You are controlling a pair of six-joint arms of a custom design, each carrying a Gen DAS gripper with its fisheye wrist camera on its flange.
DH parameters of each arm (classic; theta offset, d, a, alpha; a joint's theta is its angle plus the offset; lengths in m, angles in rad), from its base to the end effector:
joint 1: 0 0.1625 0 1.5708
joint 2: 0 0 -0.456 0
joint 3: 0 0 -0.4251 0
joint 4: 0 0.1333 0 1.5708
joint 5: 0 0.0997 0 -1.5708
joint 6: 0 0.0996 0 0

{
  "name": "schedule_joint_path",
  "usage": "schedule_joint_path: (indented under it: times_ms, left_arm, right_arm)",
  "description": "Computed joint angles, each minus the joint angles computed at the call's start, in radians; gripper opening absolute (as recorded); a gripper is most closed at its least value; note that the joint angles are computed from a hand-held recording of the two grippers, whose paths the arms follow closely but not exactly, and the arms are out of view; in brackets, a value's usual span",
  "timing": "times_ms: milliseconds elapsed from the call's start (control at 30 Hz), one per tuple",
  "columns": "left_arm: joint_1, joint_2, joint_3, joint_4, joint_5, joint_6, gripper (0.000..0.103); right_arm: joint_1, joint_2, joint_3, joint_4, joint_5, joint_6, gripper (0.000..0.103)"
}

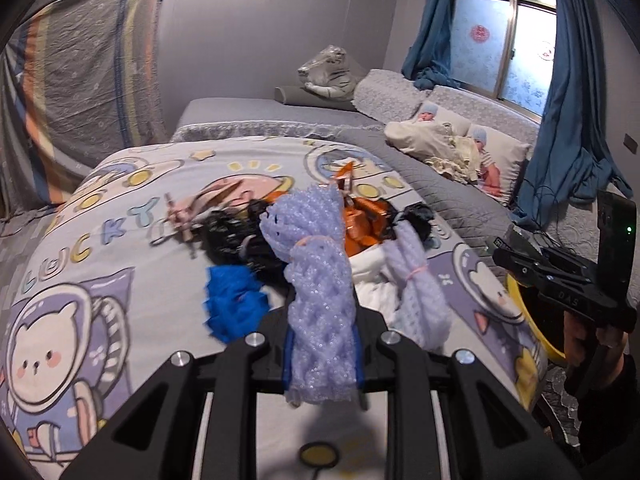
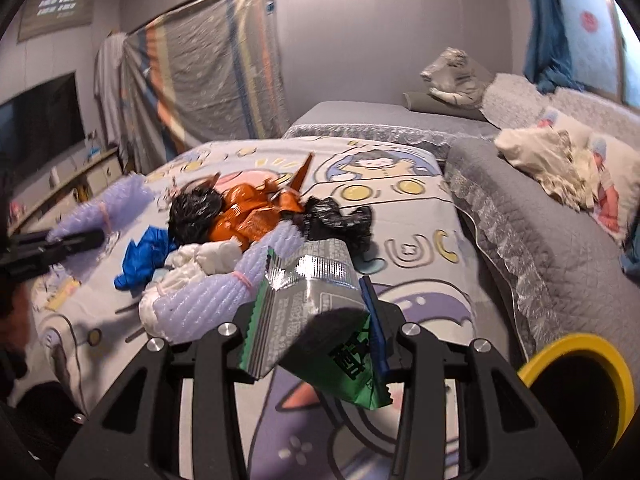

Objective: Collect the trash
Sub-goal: 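Carry both items over the yellow bin and open both tools to drop them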

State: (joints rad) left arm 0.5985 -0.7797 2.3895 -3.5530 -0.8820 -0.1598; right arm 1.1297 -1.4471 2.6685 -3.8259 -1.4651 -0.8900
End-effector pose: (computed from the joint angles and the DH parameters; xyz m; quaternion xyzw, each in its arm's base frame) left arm -0.2433 -0.4039 0.0230 0.3081 0.8744 -0.3250 0.1866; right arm -0.0142 -0.3669 0.2506 0.2187 -0.8406 0.4165 0.2686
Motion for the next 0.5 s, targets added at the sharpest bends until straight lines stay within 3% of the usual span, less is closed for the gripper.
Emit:
schedule_joint_path:
  times_ms: [133, 300, 500]
  left_arm:
    - [0.001, 0.046, -0.066, 0.006, -0.074, 0.046, 0.020]
    - [-0.013, 0.110, -0.162, 0.005, -0.160, 0.124, 0.020]
    - [-0.026, 0.200, -0.307, 0.059, -0.290, 0.192, 0.020]
  right_arm:
    - [-0.054, -0.083, 0.035, -0.008, 0.042, 0.063, 0.038]
    - [-0.117, -0.171, 0.078, -0.122, 0.066, 0.129, 0.038]
    - [-0.254, -0.291, 0.097, -0.208, 0.098, 0.249, 0.038]
